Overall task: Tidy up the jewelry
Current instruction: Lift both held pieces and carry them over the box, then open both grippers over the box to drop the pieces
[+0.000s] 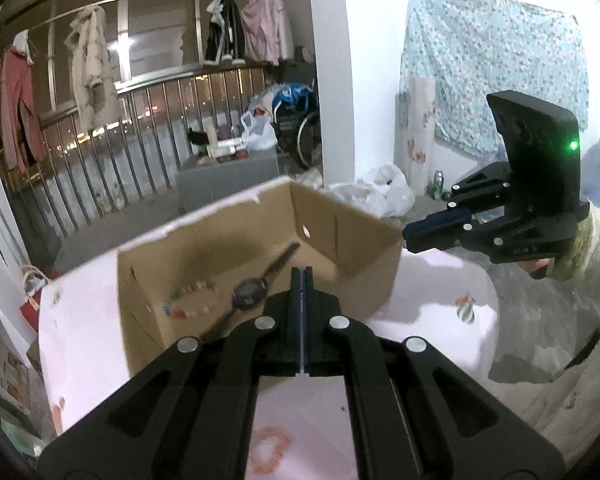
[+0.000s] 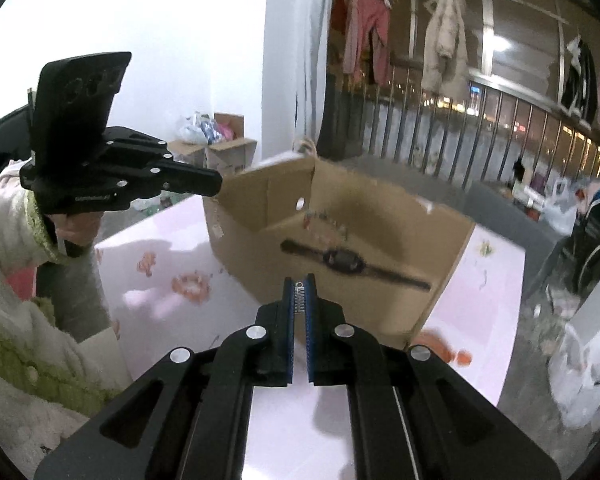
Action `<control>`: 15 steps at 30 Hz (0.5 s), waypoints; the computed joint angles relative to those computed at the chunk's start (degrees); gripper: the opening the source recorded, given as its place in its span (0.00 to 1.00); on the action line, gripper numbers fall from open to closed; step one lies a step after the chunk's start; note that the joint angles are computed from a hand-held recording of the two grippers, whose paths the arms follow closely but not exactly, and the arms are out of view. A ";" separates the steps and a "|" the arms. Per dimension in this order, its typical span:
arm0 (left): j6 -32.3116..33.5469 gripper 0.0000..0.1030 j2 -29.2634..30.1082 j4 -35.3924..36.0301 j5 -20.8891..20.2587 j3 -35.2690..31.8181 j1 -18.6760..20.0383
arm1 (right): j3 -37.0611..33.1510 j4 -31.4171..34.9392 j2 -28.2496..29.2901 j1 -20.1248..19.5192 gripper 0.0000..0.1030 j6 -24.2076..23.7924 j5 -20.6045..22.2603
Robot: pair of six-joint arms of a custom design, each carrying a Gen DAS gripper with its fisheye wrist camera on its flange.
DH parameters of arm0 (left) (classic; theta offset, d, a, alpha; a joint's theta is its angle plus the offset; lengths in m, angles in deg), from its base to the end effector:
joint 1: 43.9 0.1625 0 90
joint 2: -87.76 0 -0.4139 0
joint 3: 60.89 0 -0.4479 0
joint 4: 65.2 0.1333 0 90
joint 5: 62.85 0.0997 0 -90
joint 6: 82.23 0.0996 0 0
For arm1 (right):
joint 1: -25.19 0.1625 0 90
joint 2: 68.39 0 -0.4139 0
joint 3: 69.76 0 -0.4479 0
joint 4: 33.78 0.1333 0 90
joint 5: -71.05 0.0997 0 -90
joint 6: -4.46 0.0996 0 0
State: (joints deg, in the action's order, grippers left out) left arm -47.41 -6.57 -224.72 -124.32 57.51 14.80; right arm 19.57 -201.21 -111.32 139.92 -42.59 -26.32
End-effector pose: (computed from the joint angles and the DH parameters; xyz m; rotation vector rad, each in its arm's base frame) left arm -0.1104 -0.5297 0.4022 1.1171 2.1941 -1.0058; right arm 0.4225 -0.6292 0.0868 1.6135 -2.3159 0.7334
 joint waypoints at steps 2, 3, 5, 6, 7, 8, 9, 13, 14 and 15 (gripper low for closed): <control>0.86 0.00 0.71 -0.25 -0.40 -1.46 0.09 | -2.07 0.39 0.83 0.09 0.05 -0.46 0.77; 1.31 0.00 1.22 -0.14 -0.83 -2.43 0.38 | -3.01 0.75 1.21 0.11 0.05 -0.52 1.03; 1.41 0.00 2.61 0.74 -1.53 -4.70 1.22 | -5.46 1.71 2.46 0.03 0.05 -0.59 1.25; 1.51 0.00 3.50 1.06 -1.72 -5.80 1.79 | -6.58 2.26 3.10 -0.07 0.05 -0.57 1.29; 1.32 0.00 4.51 1.75 -2.20 -7.06 2.55 | -7.85 3.01 3.83 -0.25 0.05 -0.40 1.37; 0.96 0.00 5.23 2.37 -2.54 -8.01 3.15 | -9.32 4.07 4.68 -0.52 0.05 -0.04 1.52; 0.60 0.00 6.22 2.84 -2.58 -9.12 3.76 | -10.45 5.03 5.32 -0.78 0.05 0.27 1.65; -1.24 0.00 10.11 5.43 -2.62 -12.85 6.62 | -16.24 9.09 9.18 -1.79 0.05 1.48 1.10; -1.22 0.00 10.64 5.64 -2.68 -13.13 7.32 | -16.82 9.64 9.63 -1.95 0.05 1.80 0.95; -1.42 0.00 11.27 6.16 -2.69 -13.60 7.95 | -17.83 10.49 10.33 -2.13 0.05 2.23 0.75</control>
State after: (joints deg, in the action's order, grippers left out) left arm -48.83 4.71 -218.56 -127.01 43.91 22.75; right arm 1.74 -190.72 -100.99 137.79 -40.36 -25.57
